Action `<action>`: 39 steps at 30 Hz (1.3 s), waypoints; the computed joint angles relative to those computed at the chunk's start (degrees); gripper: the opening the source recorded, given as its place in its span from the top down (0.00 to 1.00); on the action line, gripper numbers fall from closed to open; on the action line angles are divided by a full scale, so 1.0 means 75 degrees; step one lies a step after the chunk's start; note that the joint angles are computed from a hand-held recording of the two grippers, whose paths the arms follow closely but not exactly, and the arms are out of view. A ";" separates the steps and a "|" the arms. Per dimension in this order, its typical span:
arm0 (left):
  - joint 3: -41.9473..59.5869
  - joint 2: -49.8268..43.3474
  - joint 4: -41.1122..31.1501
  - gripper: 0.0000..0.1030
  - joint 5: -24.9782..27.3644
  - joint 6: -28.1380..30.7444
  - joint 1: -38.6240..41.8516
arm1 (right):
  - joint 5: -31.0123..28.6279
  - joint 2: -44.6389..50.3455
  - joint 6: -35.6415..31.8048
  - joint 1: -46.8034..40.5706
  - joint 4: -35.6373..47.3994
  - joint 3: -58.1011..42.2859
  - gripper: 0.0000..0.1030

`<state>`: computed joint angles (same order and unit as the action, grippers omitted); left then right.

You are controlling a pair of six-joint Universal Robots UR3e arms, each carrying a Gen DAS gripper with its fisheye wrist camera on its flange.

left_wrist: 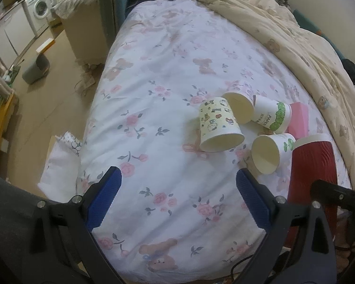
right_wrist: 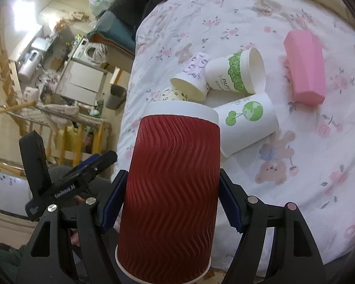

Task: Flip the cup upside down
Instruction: 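Rotate the red cup with the right tool so its white base faces up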

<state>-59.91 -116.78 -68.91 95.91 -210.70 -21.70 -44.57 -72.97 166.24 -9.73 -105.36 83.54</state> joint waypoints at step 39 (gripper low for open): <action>0.0045 -0.0225 0.0500 0.07 -0.2332 0.1165 -0.0098 | -0.0327 -0.0647 -0.0088 -0.0068 -0.1124 0.0661 0.29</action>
<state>-59.57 -118.47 -65.16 78.42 -201.96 -22.43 -47.03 -77.82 165.58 -10.24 -113.79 88.49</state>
